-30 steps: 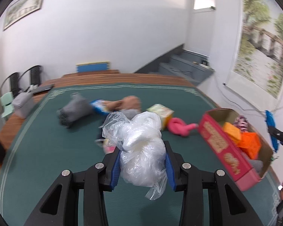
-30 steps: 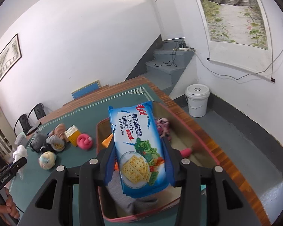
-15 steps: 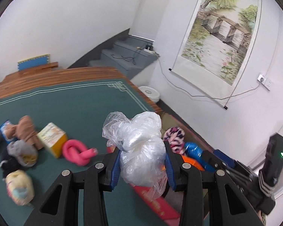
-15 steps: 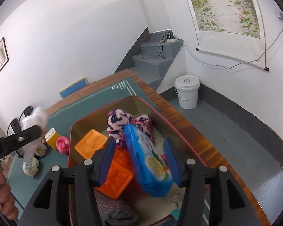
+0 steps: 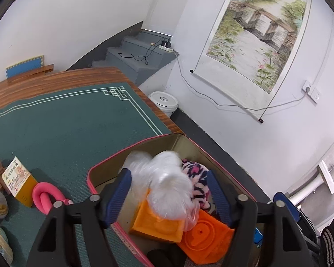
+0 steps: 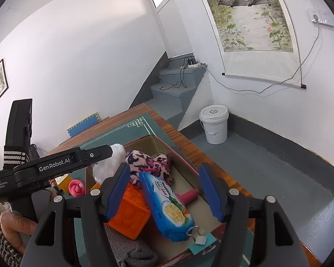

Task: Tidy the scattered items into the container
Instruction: 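Open both tools and withdraw them from the tin box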

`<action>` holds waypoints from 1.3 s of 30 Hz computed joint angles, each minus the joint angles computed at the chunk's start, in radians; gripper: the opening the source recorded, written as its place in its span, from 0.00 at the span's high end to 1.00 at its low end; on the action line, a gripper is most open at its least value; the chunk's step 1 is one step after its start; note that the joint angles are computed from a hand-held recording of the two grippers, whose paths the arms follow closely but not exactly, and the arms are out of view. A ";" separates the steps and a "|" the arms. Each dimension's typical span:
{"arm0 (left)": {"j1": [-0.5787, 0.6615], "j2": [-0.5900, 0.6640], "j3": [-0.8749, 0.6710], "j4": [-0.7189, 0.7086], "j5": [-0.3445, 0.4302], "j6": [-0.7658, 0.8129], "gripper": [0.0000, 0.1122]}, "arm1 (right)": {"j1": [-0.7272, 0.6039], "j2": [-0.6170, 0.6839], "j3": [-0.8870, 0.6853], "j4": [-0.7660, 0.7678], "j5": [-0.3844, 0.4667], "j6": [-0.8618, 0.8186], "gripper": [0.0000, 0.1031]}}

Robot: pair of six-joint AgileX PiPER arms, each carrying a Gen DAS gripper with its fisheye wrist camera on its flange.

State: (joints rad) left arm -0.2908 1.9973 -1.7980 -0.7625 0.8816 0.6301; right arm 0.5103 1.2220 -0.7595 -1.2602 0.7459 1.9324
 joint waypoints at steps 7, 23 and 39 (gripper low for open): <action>0.077 -0.144 0.200 -0.029 -0.080 0.094 0.35 | 0.046 0.041 -0.012 -0.032 0.053 0.014 0.34; 0.730 -0.429 0.608 -0.206 -0.058 0.539 0.35 | 0.197 0.260 -0.161 -0.052 0.198 -0.111 0.33; 0.989 -0.258 0.544 -0.239 -0.030 0.613 0.35 | 0.341 0.750 -0.938 0.380 0.134 -0.623 0.29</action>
